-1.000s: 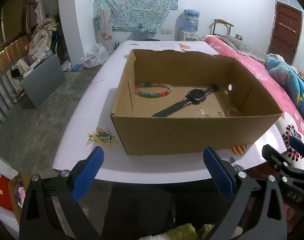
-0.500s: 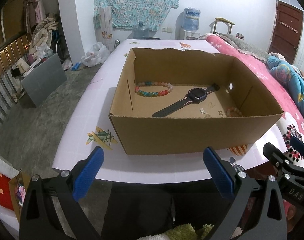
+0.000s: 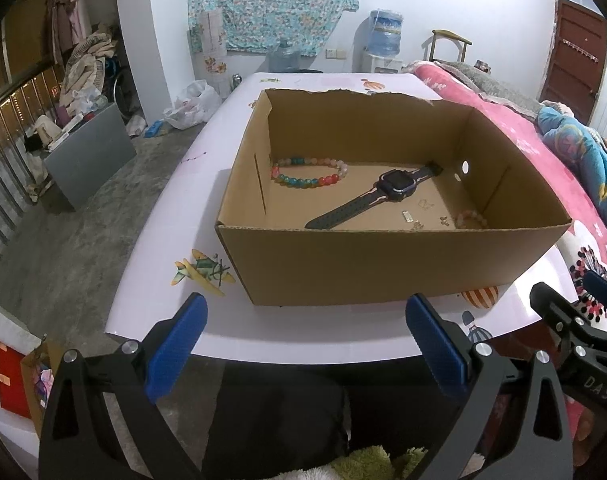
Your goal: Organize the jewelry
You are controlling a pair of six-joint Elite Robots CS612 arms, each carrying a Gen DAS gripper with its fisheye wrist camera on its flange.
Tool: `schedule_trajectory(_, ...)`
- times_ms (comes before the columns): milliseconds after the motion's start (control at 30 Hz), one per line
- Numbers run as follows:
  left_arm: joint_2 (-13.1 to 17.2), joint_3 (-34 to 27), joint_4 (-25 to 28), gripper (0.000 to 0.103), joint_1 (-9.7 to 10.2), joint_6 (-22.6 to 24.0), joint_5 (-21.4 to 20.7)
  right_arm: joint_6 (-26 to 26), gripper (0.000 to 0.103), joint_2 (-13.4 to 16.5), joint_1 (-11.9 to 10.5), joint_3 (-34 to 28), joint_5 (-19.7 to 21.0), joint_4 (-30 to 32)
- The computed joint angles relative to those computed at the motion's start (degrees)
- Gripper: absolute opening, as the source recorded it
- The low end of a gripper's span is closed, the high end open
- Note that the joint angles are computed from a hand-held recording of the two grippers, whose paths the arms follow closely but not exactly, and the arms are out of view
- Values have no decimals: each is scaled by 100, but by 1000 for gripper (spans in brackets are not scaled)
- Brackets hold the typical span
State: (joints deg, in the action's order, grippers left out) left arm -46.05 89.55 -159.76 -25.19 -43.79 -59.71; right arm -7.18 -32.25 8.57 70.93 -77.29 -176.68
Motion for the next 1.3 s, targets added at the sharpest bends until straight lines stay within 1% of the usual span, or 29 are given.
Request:
schedule_trajectory(233,-8,4,113,98,4,-88,73,-54,95,2,8,-20,0,64)
schedule_trajectory(467,-16,18,179,98,36,-159,18,-118,95,1,21,-44,-7,115)
schedule_trajectory(900,-34,48,169,98,70,-186,-28,-139,95,-1,42,-52,-34,149)
schedule_trajectory(1300,-50,64,182,98,61,-200,-45,-148,95,3,29,-62,-1,176)
